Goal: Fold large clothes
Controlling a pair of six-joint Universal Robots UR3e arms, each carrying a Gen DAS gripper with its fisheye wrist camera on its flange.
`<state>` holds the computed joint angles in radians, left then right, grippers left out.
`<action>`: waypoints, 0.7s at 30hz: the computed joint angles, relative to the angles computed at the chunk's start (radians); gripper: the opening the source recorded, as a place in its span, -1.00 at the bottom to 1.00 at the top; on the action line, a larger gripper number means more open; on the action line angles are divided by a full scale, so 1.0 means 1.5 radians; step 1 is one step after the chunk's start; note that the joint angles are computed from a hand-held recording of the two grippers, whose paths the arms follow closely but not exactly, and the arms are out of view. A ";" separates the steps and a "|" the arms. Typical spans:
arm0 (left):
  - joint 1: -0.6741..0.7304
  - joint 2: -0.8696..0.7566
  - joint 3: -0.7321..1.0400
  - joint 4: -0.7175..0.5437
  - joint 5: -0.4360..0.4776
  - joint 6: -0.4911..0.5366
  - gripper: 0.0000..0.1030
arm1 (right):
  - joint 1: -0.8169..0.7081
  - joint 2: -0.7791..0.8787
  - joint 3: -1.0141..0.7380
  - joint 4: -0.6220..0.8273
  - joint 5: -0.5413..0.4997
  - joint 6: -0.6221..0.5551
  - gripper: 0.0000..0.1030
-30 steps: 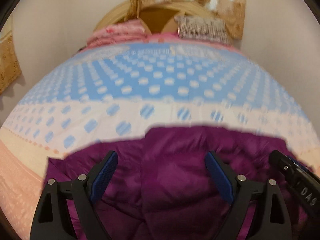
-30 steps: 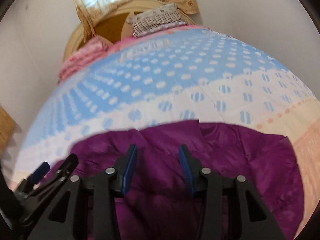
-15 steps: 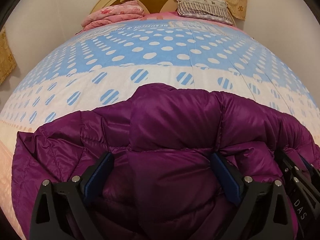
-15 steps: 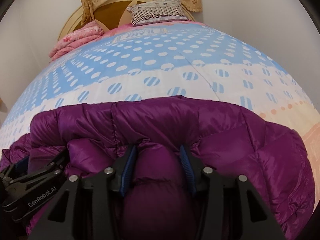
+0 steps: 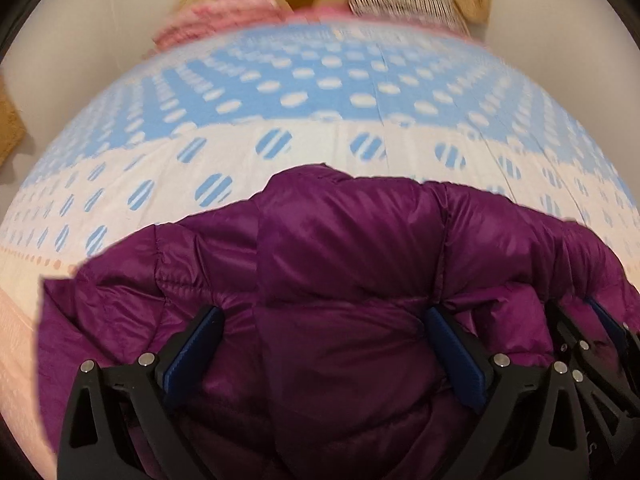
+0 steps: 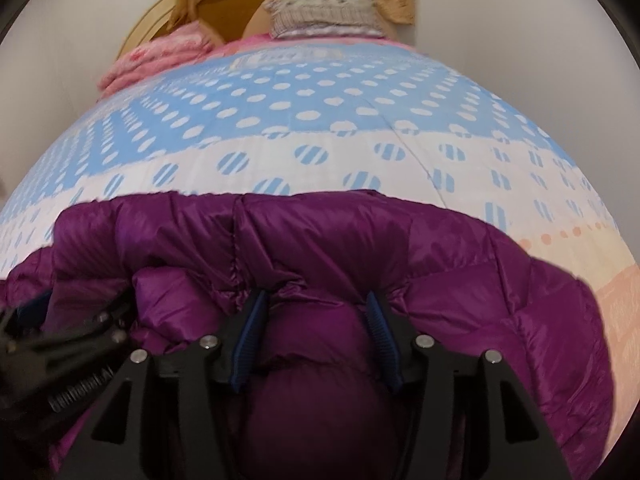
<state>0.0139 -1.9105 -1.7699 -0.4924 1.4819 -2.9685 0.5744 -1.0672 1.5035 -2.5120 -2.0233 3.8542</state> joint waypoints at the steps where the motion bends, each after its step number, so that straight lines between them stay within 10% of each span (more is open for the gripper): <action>1: 0.008 0.034 -0.006 -0.016 0.002 0.004 0.97 | 0.008 -0.028 0.021 -0.004 -0.006 0.006 0.08; 7: 0.129 0.342 -0.282 0.041 -0.154 0.136 0.97 | 0.134 -0.126 0.110 -0.042 -0.091 0.035 0.35; 13: 0.070 0.275 -0.380 0.191 -0.066 0.120 0.97 | 0.140 -0.081 0.167 -0.108 -0.052 0.068 0.32; 21: 0.126 0.271 -0.425 0.220 -0.135 0.127 0.98 | 0.113 -0.059 0.183 -0.156 -0.019 0.046 0.40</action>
